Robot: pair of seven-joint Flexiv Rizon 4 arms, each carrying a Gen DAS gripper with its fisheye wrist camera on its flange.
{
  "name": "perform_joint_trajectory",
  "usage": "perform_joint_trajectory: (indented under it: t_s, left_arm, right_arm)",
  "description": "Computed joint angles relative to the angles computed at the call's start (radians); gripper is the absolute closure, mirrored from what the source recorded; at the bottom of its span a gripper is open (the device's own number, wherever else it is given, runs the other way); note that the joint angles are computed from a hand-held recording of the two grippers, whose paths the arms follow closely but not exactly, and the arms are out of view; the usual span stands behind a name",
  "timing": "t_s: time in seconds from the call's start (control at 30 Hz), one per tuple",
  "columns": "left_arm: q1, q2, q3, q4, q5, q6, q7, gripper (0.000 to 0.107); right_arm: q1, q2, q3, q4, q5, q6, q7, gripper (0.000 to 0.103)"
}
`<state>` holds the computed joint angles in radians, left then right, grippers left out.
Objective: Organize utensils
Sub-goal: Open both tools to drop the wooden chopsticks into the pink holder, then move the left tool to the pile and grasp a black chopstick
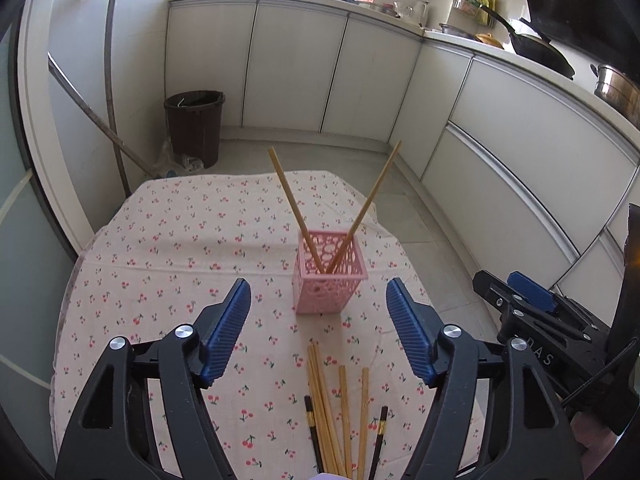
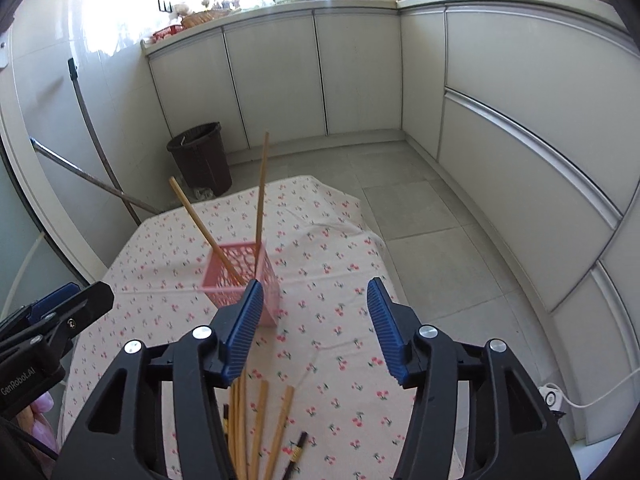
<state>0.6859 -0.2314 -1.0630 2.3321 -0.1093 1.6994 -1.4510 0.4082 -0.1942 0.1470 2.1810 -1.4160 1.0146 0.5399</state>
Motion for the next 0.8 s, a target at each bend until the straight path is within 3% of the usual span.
perform_joint_trajectory:
  t_s: [0.13,0.33,0.5,0.57,0.7,0.8]
  left_arm:
    - [-0.021,0.005,0.022,0.018,-0.001,-0.007,-0.003,0.029]
    - [-0.108,0.023,0.107,0.036,-0.041,-0.025,0.046,0.026]
    - [-0.122,0.032,0.115,0.059,-0.084,-0.015,0.081,0.020]
    - [-0.090,0.035,0.081,0.071,-0.099,-0.023,0.088,0.015]
    - [-0.050,0.033,0.038,0.076,-0.150,-0.121,0.122,0.011]
    - [-0.137,0.022,0.149,0.048,-0.158,-0.227,0.127,0.011]
  right_arm:
    - [0.009,0.006,0.014,0.035,0.018,0.001,0.015,0.035]
    - [0.027,0.020,0.024,0.054,0.025,-0.027,0.051,0.030]
    - [0.034,0.032,0.035,0.074,0.049,-0.050,0.068,0.022]
    - [0.036,0.038,0.041,0.091,0.068,-0.047,0.088,0.016]
    - [0.026,0.039,0.042,0.134,0.087,0.029,0.150,0.012]
    - [0.004,0.030,0.027,0.165,0.045,0.144,0.230,0.011]
